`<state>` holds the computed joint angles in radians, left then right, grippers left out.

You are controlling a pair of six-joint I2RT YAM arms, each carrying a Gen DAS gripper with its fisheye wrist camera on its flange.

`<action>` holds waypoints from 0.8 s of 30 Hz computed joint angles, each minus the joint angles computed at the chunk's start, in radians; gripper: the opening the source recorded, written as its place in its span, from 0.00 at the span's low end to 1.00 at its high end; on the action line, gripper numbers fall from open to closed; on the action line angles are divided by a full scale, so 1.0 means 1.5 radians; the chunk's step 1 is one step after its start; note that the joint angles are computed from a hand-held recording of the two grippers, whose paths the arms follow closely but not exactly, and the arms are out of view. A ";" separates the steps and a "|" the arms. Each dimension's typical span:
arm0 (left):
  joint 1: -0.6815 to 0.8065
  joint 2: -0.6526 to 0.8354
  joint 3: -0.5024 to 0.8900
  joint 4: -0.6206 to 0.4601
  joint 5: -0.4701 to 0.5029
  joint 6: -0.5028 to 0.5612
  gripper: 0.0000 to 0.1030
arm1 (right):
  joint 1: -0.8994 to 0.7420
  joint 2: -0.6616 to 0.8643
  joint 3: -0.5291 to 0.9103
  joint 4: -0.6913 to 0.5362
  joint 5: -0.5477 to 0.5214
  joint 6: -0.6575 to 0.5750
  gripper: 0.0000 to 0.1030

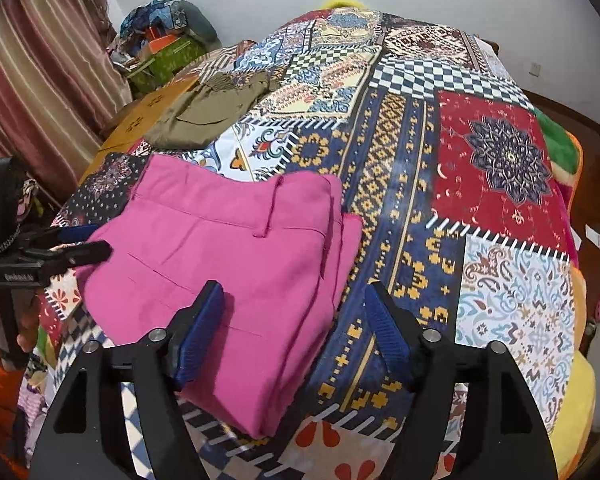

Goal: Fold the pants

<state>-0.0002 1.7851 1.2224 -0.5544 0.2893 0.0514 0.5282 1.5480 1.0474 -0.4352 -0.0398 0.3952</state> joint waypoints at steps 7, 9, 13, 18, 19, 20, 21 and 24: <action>0.057 -0.047 -0.063 0.005 -0.124 0.053 0.84 | -0.010 -0.011 -0.012 -0.005 -0.002 0.011 0.71; 0.081 -0.054 -0.075 -0.001 -0.111 0.062 0.81 | 0.000 -0.014 -0.005 -0.016 0.018 0.008 0.71; 0.129 -0.076 -0.083 -0.021 -0.023 0.045 0.81 | 0.009 -0.021 0.005 -0.034 0.039 0.005 0.71; 0.115 -0.110 -0.098 -0.016 0.034 0.037 0.82 | 0.014 -0.043 0.004 -0.046 0.042 0.014 0.71; 0.104 -0.109 -0.096 -0.016 0.028 0.040 0.82 | 0.016 -0.046 0.004 -0.049 0.043 0.015 0.71; 0.086 -0.106 -0.099 -0.013 0.016 0.042 0.82 | 0.019 -0.047 0.004 -0.050 0.045 0.016 0.71; 0.077 -0.108 -0.104 -0.013 0.012 0.044 0.82 | 0.021 -0.050 0.002 -0.050 0.046 0.017 0.71; 0.066 -0.114 -0.133 0.007 0.032 0.042 0.74 | 0.028 -0.045 0.000 -0.047 0.045 0.018 0.71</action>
